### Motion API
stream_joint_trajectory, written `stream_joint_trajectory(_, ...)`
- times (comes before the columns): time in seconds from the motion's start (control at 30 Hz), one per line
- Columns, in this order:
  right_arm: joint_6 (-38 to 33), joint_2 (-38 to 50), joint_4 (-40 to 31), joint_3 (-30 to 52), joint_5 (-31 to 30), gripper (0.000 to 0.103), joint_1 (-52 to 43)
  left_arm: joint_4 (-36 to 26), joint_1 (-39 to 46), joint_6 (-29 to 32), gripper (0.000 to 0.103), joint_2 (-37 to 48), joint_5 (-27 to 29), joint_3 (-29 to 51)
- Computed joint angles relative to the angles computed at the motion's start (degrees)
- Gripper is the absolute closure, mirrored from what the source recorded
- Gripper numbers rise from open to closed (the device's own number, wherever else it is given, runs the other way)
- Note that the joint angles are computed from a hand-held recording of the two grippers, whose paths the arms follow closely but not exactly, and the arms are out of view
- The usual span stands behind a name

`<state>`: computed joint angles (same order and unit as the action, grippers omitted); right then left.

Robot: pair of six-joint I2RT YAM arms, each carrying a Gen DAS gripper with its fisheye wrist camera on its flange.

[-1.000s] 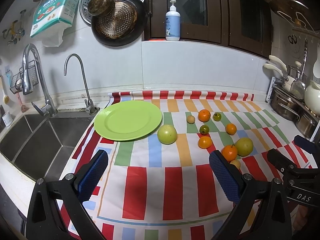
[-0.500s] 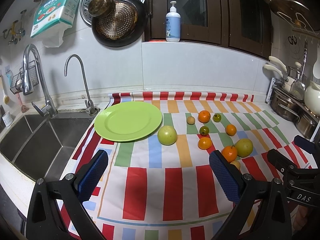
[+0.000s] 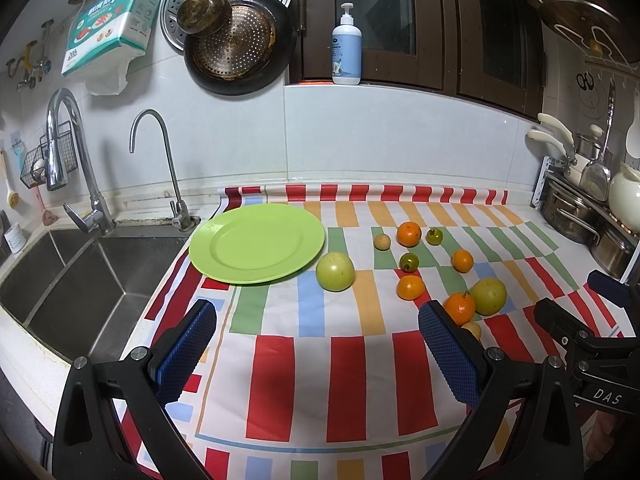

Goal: Organize fruits

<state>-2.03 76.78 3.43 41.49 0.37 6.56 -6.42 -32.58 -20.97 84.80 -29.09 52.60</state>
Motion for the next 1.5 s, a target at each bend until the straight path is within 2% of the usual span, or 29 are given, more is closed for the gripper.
stream_joint_trajectory(0.7,0.32,-0.24,-0.60,0.24,1.13,0.001,1.11,0.23,-0.32,-0.17,0.000,0.17,-0.24,-0.02)
stream_joint_trajectory(0.83,0.84,-0.52,-1.19,0.32,2.18,0.001,1.78,0.50,0.71,0.93,0.000,0.22,1.29,0.19)
stream_joint_trajectory(1.17,4.71,0.56,-2.70,1.08,6.63,0.001,4.68,3.10,5.63,7.56,0.001,1.48,9.75,0.38)
stream_joint_trajectory(1.43,9.93,3.41,-4.17,2.88,10.54,0.001,7.41,4.21,10.07,16.44,0.015,6.71,19.55,4.12)
stream_joint_trajectory(1.5,11.91,5.05,-4.96,3.81,11.47,0.004,8.06,3.80,11.24,19.48,0.019,9.14,22.88,6.27)
